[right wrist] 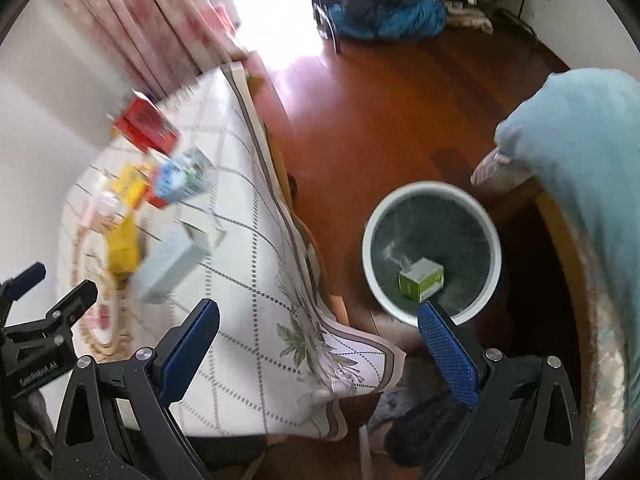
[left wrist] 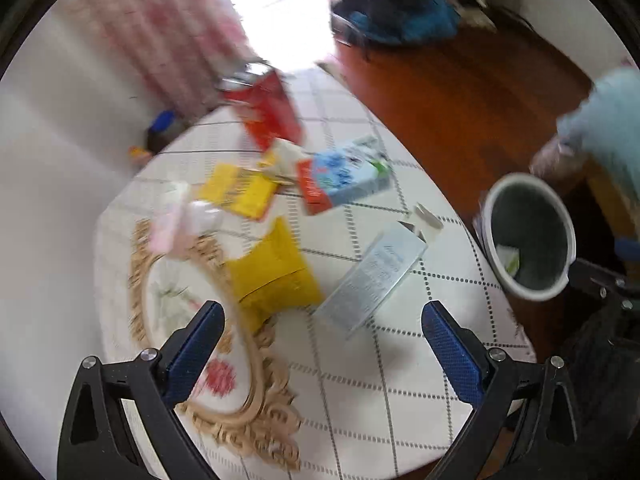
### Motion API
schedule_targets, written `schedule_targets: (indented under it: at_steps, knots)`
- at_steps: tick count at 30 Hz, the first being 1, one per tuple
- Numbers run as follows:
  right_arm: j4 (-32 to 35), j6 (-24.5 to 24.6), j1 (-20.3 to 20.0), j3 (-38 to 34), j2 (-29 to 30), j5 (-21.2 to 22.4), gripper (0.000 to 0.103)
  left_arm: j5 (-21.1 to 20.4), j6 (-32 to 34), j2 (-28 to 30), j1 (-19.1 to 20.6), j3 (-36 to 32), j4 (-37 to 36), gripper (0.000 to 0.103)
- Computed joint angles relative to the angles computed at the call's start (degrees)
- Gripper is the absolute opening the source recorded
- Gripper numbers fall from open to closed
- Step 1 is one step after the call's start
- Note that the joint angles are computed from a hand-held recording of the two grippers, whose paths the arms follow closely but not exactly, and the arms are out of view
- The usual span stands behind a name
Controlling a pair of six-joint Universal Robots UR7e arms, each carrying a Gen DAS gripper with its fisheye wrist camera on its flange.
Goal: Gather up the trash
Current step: 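Move both grippers back toward the table, then grasp the grey cosmetic box with the left gripper while the right gripper grasps the yellow snack bag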
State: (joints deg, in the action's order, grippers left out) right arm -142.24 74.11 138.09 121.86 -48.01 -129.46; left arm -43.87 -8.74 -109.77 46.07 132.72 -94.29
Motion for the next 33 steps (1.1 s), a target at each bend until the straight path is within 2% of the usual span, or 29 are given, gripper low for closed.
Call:
schedule_targets:
  at_steps: [3, 7, 9, 11, 12, 15, 19, 22, 26, 28, 30, 33]
  knots:
    - [-0.39, -0.86, -2.89, 0.07, 1.65, 0.67, 0.101, -2.01, 4.90, 6.40, 3.52, -0.46, -3.39, 0.099]
    - [0.01, -1.88, -5.51, 1.04, 1.41, 1.07, 0.101, -2.30, 7.96, 13.53, 6.42, -0.73, -5.20, 0.097]
    - [0.69, -2.13, -6.42, 1.54, 0.92, 0.94, 0.101, -2.34, 8.17, 15.51, 7.12, -0.76, -5.06, 0.076]
    - [0.77, -2.46, -7.18, 2.32, 0.31, 0.86, 0.101, -2.77, 7.68, 16.70, 7.66, -0.89, -4.55, 0.061]
    - [0.92, -2.66, -7.56, 2.51, 0.03, 0.75, 0.101, -3.29, 7.34, 16.11, 7.40, -0.64, -5.27, 0.049]
    - [0.88, -3.37, -8.13, 3.02, -0.74, 0.60, 0.101, -4.32, 5.77, 15.40, 7.77, -1.23, -5.35, 0.037]
    - [1.26, -4.84, -7.85, 2.37, -1.14, 0.38, 0.101, -5.93, 1.17, 9.65, 7.76, -1.25, -5.38, 0.035]
    - [2.26, -6.49, -6.56, 0.26, -0.86, 0.25, 0.101, -6.49, -6.26, 1.29, 6.95, -1.71, -2.63, 0.035]
    - [-0.22, -10.97, -5.18, -3.47, 1.39, 1.58, 0.101, -3.74, -15.54, -9.04, 7.67, -3.66, 3.16, 0.035]
    - [-2.23, -15.42, -4.52, -6.95, 4.08, 3.18, 0.101, -0.75, -19.49, -12.96, 9.33, -4.64, 5.71, 0.035]
    - [-2.48, -18.90, -3.98, -10.89, 7.10, 4.59, 0.101, 1.32, -20.42, -14.76, 12.47, -6.07, 6.16, 0.035]
    - [-1.08, -25.74, -3.24, -19.36, 13.65, 6.64, 0.101, 1.69, -17.92, -13.91, 19.91, -7.04, 0.73, 0.035]
